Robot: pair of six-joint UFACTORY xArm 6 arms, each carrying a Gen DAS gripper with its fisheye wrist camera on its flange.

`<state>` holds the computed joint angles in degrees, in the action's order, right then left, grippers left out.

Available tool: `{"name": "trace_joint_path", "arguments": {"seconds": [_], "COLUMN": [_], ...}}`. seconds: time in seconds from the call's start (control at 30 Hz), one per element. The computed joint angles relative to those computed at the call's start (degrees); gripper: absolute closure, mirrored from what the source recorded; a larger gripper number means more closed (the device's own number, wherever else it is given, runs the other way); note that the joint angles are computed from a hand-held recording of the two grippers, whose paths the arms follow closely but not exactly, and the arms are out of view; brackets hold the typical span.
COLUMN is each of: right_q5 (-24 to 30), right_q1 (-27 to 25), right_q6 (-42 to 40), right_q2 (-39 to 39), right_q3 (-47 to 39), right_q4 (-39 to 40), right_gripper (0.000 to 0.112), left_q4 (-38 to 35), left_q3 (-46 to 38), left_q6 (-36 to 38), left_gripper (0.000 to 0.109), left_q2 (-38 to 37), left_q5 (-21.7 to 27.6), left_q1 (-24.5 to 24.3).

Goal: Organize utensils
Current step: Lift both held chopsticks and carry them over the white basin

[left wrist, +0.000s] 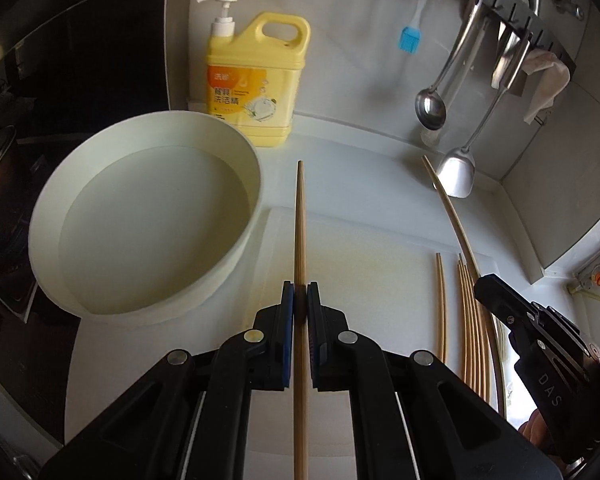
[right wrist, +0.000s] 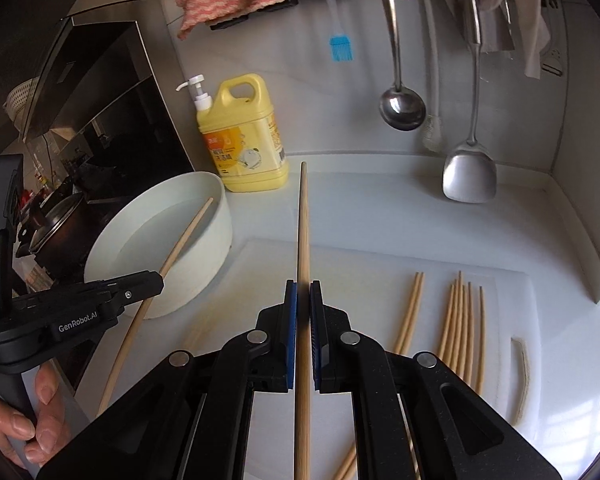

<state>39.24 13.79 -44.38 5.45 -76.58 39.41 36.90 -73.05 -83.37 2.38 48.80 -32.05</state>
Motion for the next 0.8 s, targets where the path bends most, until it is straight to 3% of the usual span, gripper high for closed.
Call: {"name": "trace_joint_path", "arguments": {"seconds": [0.13, 0.4, 0.6, 0.8], "right_q5": [-1.85, -3.0, 1.34, 8.04], "right_q1": [5.54, 15.65, 19.76, 20.87], "right_q6": [3.89, 16.02, 25.12, 33.78], "right_q2": [2.63, 12.95, 23.19, 31.83], "right_q3": [-3.83, -16.75, -29.11, -39.73], "right_q4": [-1.88, -8.1, -13.65, -17.04], "right_gripper": [0.106, 0.106, 0.106, 0.106], "left_q4": [0.84, -1.69, -6.21, -12.2], "left_q3": [6.47, 16.01, 19.77, 20.92], "left_q6": [1.79, 12.3, 20.07, 27.0], "left_gripper": [0.101, 0.101, 0.101, 0.101], "left_q2": [-6.84, -16.2, -16.6, -13.87], "left_q5": [-1.58, -6.95, -12.97, -17.03], "left_q1": [4.08, 16.41, 24.14, 27.79]}}
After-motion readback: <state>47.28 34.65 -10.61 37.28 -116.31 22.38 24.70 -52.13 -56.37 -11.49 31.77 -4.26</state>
